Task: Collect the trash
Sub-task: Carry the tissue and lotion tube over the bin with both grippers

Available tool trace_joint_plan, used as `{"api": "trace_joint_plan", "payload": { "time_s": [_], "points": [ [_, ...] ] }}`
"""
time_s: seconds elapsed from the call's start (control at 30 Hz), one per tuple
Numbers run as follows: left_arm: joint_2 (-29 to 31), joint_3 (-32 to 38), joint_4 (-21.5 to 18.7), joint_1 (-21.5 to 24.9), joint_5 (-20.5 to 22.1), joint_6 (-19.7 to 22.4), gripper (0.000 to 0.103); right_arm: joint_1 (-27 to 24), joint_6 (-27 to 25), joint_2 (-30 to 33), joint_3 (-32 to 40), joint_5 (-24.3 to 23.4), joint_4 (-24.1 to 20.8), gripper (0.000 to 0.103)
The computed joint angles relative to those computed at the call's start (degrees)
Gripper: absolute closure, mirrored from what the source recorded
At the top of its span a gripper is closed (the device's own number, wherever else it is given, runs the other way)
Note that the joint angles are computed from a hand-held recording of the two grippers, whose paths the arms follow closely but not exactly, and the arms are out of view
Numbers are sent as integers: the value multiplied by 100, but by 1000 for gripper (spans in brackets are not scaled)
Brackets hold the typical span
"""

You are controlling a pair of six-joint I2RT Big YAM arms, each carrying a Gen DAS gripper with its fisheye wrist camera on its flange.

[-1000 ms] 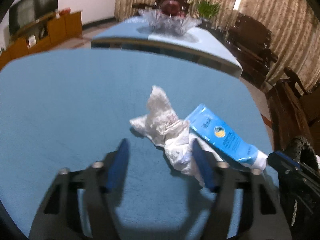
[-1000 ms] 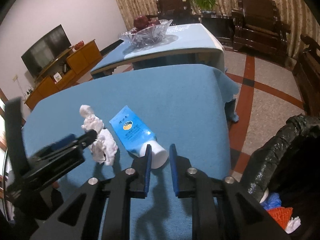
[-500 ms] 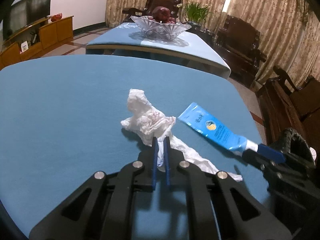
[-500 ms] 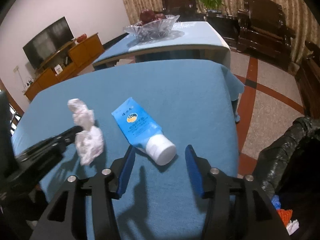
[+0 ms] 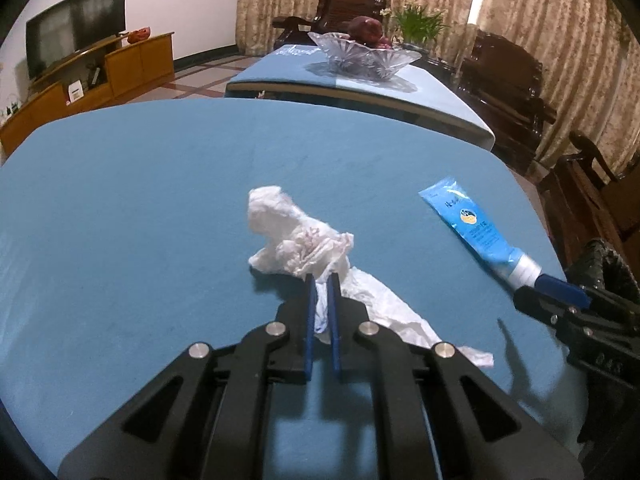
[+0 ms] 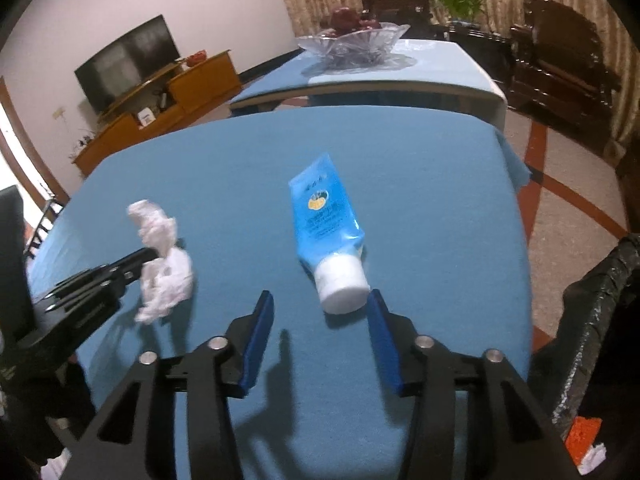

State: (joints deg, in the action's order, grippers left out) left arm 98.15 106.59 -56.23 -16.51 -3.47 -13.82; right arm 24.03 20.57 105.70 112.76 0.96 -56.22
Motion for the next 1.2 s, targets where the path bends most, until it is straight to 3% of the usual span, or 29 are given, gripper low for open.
{"api": "trace_joint_plan", "payload": {
  "time_s": [0.4, 0.5, 0.53, 0.67, 1.2],
  "points": [
    [69, 17, 25, 35, 104, -111, 97, -30, -659, 614, 827, 200, -372, 46],
    [71, 11, 34, 32, 97, -108, 97, -19, -766, 696, 940, 289, -396, 55],
    [79, 21, 26, 33, 94, -108, 97, -12, -778, 684, 921, 268, -383, 61],
    [83, 58, -23, 22, 65, -127, 97, 19, -891, 645, 898, 284, -453, 62],
    [-278, -80, -25, -144, -78, 49, 97, 78, -506, -186, 255, 234, -145, 68]
  ]
}}
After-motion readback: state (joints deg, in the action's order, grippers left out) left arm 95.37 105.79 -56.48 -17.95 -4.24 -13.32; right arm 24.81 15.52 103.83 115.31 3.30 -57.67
